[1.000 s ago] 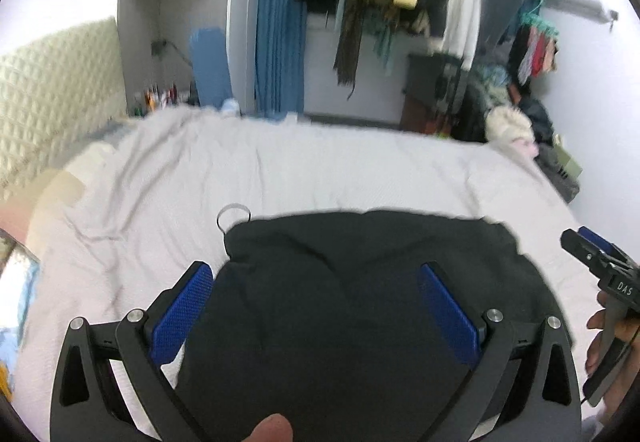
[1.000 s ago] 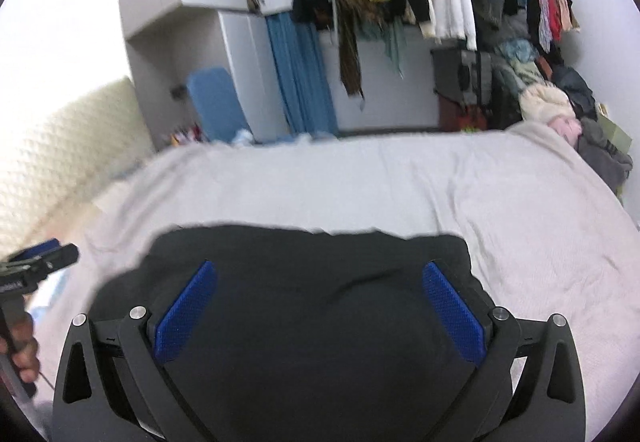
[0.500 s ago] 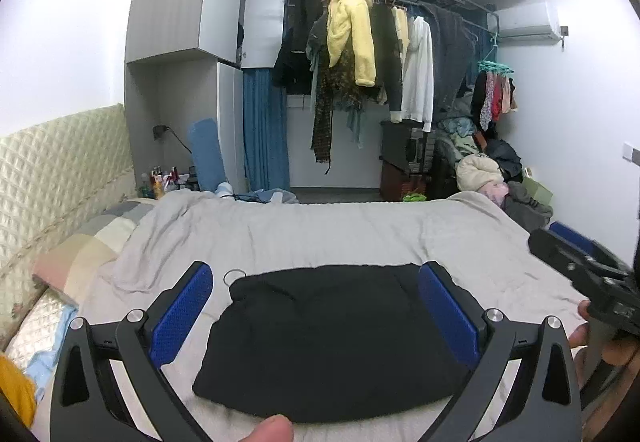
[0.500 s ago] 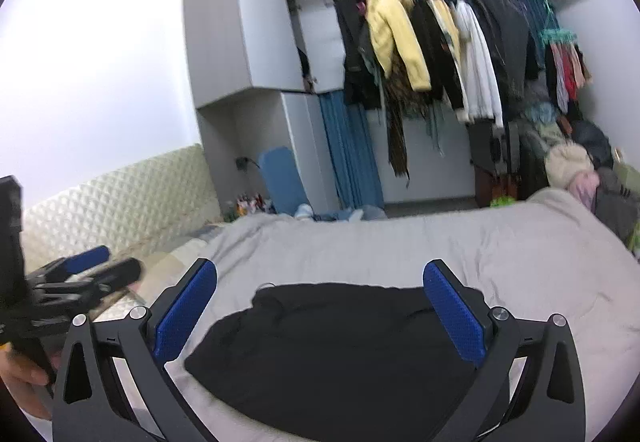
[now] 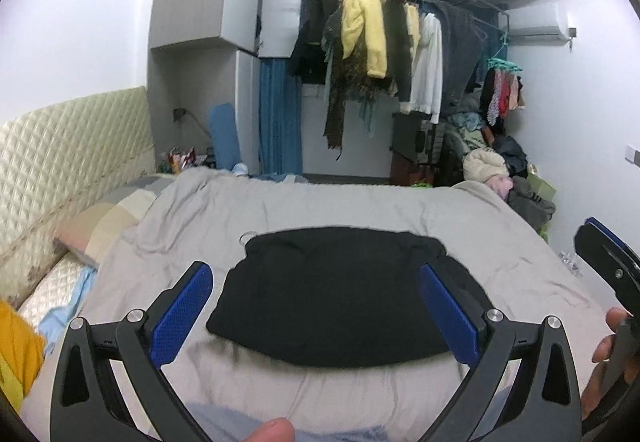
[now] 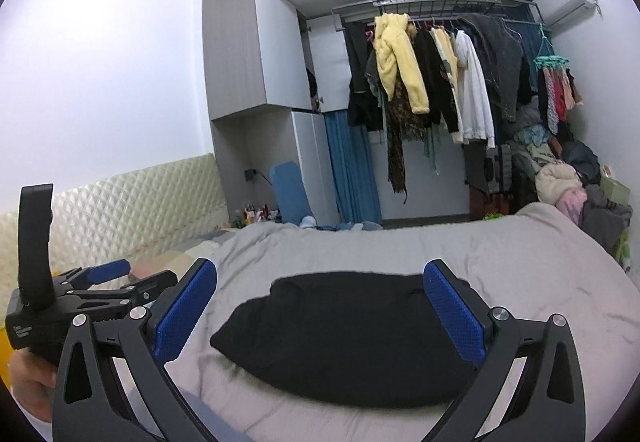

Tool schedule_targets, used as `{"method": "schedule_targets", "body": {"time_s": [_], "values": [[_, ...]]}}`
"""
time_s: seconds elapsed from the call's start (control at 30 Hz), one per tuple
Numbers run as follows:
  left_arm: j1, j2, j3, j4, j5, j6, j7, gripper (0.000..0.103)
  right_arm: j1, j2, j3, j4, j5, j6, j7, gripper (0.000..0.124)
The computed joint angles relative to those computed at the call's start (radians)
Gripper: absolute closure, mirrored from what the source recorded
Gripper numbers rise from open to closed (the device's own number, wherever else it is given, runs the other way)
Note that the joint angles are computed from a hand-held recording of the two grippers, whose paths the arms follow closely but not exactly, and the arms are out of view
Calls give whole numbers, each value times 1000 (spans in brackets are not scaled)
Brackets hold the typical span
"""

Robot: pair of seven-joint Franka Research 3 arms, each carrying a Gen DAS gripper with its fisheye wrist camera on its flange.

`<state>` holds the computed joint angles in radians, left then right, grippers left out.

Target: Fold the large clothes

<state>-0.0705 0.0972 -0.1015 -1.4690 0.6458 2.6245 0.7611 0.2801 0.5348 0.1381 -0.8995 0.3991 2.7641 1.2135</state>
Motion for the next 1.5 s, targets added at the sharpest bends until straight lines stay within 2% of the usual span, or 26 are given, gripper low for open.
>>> {"method": "schedule_targets", "body": {"time_s": [0.23,0.37,0.47,0.87,1.5], "values": [[16,-79,-7,-154,4,32,-59,0,13,-118,-22,-230,-12,43,13,21],[28,-108,-16,-220,23,36,-89,0,24,-150,-38,-309,-37,34,45,21],[36,-105,-18,-238,-17,36,-60,0,37,-166,-55,-355,-74,34,70,21],[44,-77,-14,-235,-78,26,-3,0,43,-183,-78,-415,-144,45,164,21],[36,-59,-12,-224,-153,44,77,0,28,-182,-75,-416,-159,35,170,21]]}}
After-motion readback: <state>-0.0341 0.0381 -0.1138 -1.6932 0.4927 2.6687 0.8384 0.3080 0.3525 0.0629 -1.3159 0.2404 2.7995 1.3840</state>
